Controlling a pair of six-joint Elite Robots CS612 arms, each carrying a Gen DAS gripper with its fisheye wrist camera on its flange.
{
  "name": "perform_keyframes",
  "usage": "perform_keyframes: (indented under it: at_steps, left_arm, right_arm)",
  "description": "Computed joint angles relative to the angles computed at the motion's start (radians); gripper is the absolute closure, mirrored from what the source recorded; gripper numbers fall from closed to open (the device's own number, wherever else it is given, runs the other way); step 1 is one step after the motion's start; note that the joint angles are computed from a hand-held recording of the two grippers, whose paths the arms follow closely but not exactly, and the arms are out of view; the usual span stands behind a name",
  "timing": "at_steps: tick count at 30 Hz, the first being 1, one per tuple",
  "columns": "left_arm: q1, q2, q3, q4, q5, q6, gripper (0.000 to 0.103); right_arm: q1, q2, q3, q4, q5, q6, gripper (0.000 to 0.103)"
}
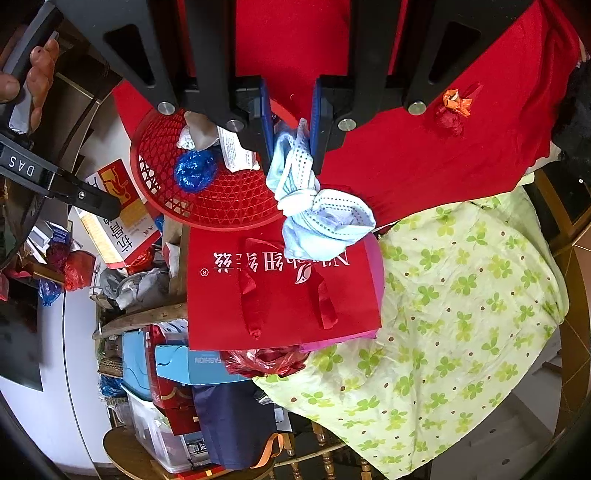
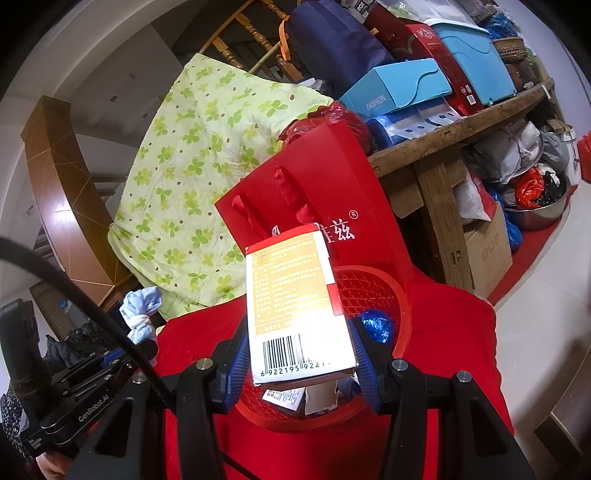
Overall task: Collect trash
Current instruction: 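Open both tools to drop the mask and medicine box into the basket, then move both open tools back to the candy wrappers on the cloth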
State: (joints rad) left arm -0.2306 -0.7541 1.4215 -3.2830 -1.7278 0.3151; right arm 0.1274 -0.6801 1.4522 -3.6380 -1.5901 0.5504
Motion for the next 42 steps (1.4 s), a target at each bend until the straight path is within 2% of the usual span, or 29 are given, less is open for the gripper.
perform_keyframes:
  at_steps: [14,27,33,34,35,36,37,38,40,42]
  left_arm:
    - [-0.007,0.025,-0.048,0.06,-0.027,-0.023,0.084]
    - [-0.001,0.049,-0.094,0.17,-0.078,-0.074,0.083]
    - [0.011,0.075,-0.131,0.222,-0.183,-0.099,0.081]
    - [0.015,0.084,-0.145,0.24,-0.217,-0.108,0.077]
    - [0.017,0.088,-0.152,0.254,-0.236,-0.113,0.068]
    - [0.02,0.092,-0.158,0.268,-0.251,-0.123,0.063]
    - [0.02,0.093,-0.158,0.267,-0.254,-0.13,0.053]
    - [0.022,0.095,-0.155,0.256,-0.261,-0.138,0.044]
    - [0.024,0.094,-0.146,0.236,-0.258,-0.138,0.041]
    - [0.027,0.087,-0.134,0.227,-0.241,-0.132,0.041]
  right_arm:
    - [-0.012,0.003,-0.03,0.057,0.007,-0.029,0.05]
    - [-0.026,0.004,-0.017,0.059,0.014,-0.005,0.05]
    - [-0.025,0.023,-0.051,0.092,0.055,0.005,0.048]
    - [-0.025,0.028,-0.06,0.098,0.059,0.014,0.047]
    - [-0.026,0.033,-0.067,0.099,0.063,0.02,0.045]
    - [-0.027,0.04,-0.075,0.097,0.073,0.03,0.037]
    - [-0.03,0.045,-0.081,0.098,0.087,0.05,0.031]
    - [-0.033,0.05,-0.086,0.104,0.108,0.075,0.031]
    - [-0.042,0.054,-0.089,0.105,0.155,0.123,0.031]
    - [-0.041,0.052,-0.079,0.095,0.142,0.125,0.031]
